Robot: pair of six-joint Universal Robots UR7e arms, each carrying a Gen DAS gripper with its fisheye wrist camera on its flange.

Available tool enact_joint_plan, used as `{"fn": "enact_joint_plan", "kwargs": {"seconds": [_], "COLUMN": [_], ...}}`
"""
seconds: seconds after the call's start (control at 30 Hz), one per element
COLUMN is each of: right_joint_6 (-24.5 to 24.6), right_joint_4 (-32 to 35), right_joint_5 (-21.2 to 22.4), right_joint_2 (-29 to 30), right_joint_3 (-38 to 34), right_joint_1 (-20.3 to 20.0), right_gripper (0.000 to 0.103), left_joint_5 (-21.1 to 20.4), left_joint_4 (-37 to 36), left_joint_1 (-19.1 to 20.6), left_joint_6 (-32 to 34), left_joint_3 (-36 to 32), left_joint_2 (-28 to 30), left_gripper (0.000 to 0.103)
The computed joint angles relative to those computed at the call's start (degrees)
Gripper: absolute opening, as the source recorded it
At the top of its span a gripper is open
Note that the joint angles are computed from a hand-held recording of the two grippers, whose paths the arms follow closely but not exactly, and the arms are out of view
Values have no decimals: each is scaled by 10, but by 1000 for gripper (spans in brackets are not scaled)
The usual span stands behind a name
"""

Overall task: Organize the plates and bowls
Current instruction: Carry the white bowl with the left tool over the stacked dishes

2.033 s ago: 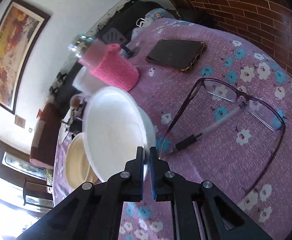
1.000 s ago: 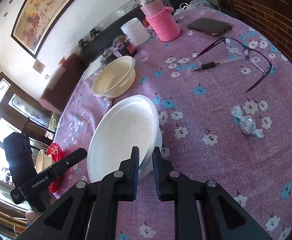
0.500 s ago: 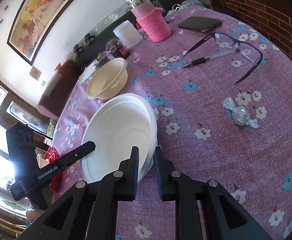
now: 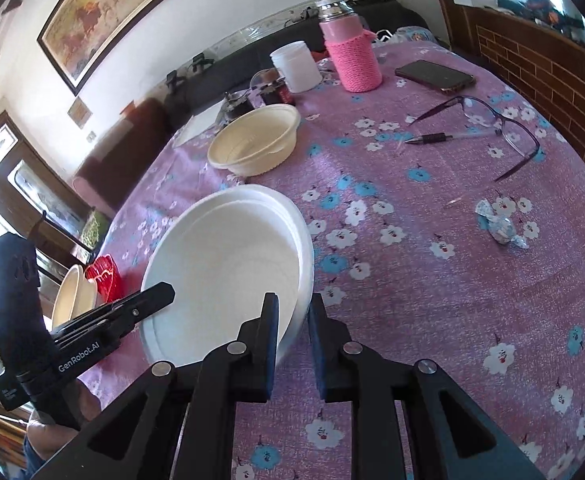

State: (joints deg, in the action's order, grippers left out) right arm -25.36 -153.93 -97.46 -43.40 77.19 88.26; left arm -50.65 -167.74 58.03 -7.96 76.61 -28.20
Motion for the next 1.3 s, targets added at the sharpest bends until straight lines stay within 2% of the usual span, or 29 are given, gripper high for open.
{"fn": "enact_joint_plan", "kwargs": {"seconds": [0.23,0.47,0.83,1.3], "right_joint_6": [-42,-64,-81,-99], "right_joint_4": [-66,-104,-131,-163], "right_joint_5": [-37,-62,-84,-90], "right_joint_2": [9,14,26,24], "right_joint_3": [26,40,44,57], "right_joint_1": [18,28,34,38], "right_gripper": [17,17,17,17], "left_joint_5": [14,7,13,19], "left_joint_4": [-42,-51,-49,-66], "left_joint_1": [-3,2,4,-2], "left_joint_6": [15,10,6,16], "left_joint_3": [41,55,55,62], "left_joint_2": [-16,-21,-19,-21], "left_gripper": [15,15,15,15]}}
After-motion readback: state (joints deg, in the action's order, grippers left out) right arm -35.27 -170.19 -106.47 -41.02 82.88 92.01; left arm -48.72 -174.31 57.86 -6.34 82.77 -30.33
